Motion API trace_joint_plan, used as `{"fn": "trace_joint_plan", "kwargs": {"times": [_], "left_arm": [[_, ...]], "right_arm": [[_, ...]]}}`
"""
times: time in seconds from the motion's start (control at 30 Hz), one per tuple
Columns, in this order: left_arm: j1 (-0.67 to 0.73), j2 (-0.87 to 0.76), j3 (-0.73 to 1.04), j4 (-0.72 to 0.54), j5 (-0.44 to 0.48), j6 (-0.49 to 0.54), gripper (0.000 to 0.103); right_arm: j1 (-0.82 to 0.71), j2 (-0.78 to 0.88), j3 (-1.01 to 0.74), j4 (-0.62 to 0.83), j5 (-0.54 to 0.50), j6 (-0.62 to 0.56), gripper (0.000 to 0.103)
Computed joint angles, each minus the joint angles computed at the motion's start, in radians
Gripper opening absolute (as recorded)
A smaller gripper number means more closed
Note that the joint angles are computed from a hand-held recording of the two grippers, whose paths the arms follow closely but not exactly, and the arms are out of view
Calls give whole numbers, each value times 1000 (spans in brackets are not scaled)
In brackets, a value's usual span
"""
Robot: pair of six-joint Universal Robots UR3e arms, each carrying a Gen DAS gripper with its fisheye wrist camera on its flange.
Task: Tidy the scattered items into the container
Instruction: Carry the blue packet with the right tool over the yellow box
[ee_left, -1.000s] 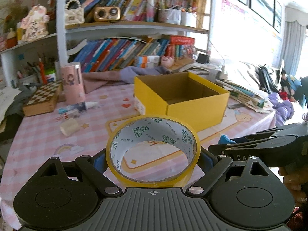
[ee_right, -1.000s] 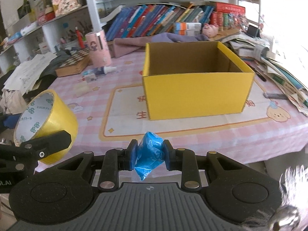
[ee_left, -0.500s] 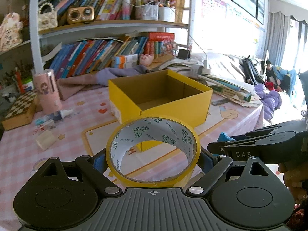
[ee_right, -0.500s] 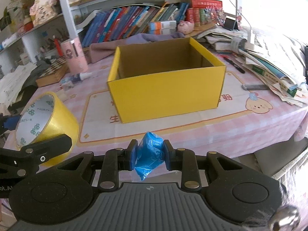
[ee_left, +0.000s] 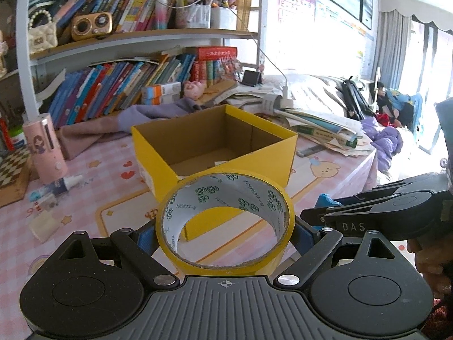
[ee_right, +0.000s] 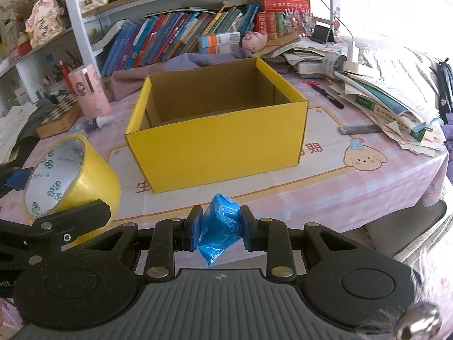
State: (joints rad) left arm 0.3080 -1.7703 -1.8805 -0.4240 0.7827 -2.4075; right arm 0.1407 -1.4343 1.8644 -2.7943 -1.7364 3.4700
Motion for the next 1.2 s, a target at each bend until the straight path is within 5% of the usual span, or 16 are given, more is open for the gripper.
{"fn": "trace_joint_plan", "kwargs": {"times": [0.37, 0.77, 1.2], "left_arm": [[-38, -76, 82, 32, -8, -18, 92], [-81, -208, 254, 132, -2, -147, 92], [-187, -389, 548, 165, 108, -297, 92]], "right_arm": [[-24, 32, -36, -3, 1, -15, 26], [-74, 115, -152, -51, 9, -77, 26], [-195, 244, -382, -54, 119, -205, 26]]}}
